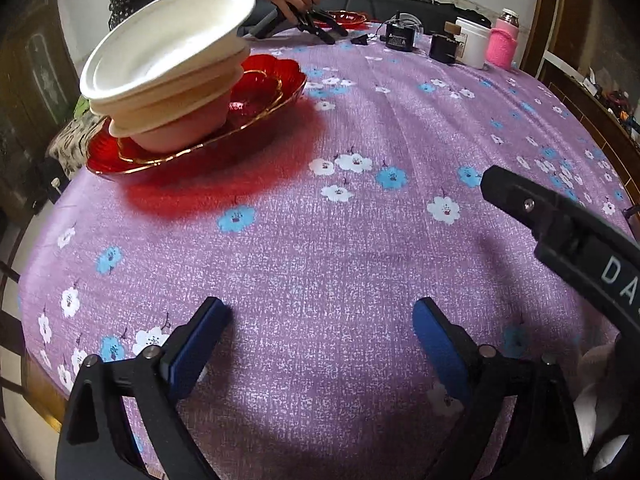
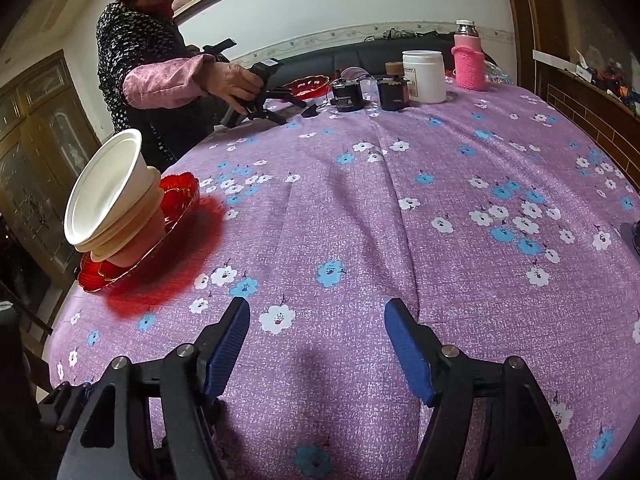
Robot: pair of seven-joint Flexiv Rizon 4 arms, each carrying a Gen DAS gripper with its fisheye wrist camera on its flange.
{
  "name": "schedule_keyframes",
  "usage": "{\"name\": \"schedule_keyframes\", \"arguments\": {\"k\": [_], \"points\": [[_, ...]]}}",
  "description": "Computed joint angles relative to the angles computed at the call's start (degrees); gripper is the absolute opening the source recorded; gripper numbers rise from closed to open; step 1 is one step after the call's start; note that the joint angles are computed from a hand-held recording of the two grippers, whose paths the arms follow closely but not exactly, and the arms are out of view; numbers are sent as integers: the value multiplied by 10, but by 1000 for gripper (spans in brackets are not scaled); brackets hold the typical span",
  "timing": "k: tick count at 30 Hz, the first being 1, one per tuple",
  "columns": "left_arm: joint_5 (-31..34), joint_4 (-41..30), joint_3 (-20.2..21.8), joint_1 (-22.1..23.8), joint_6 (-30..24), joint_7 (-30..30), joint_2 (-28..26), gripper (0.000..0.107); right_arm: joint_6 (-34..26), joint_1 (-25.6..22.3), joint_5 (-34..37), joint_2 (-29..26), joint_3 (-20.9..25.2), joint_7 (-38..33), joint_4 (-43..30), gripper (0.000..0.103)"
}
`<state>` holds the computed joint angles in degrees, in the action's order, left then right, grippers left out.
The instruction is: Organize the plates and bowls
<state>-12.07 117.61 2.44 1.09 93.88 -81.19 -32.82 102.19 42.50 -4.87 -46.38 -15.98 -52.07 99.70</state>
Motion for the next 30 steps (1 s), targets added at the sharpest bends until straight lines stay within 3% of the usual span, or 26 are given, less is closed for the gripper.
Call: {"name": "schedule_keyframes", "arguments": {"k": [3, 10, 17, 22, 30], "points": [[2, -1, -12, 9, 6, 4, -5, 103, -3, -6, -3, -1, 6, -1, -4, 74], [-2, -11, 11, -12, -5, -8, -9, 103, -9, -12, -11, -3, 15, 1, -8, 74], [8, -15, -19, 18, 5, 14, -14, 103, -2, 6, -10, -1, -6, -2, 0, 74], [-4, -8, -5, 14, -2, 1, -5, 103, -2, 31, -1, -1, -37, -7, 4, 74], [-14, 5, 13, 25, 54, -22, 17, 103, -20, 42, -17, -3, -49, -18, -16, 74]]}}
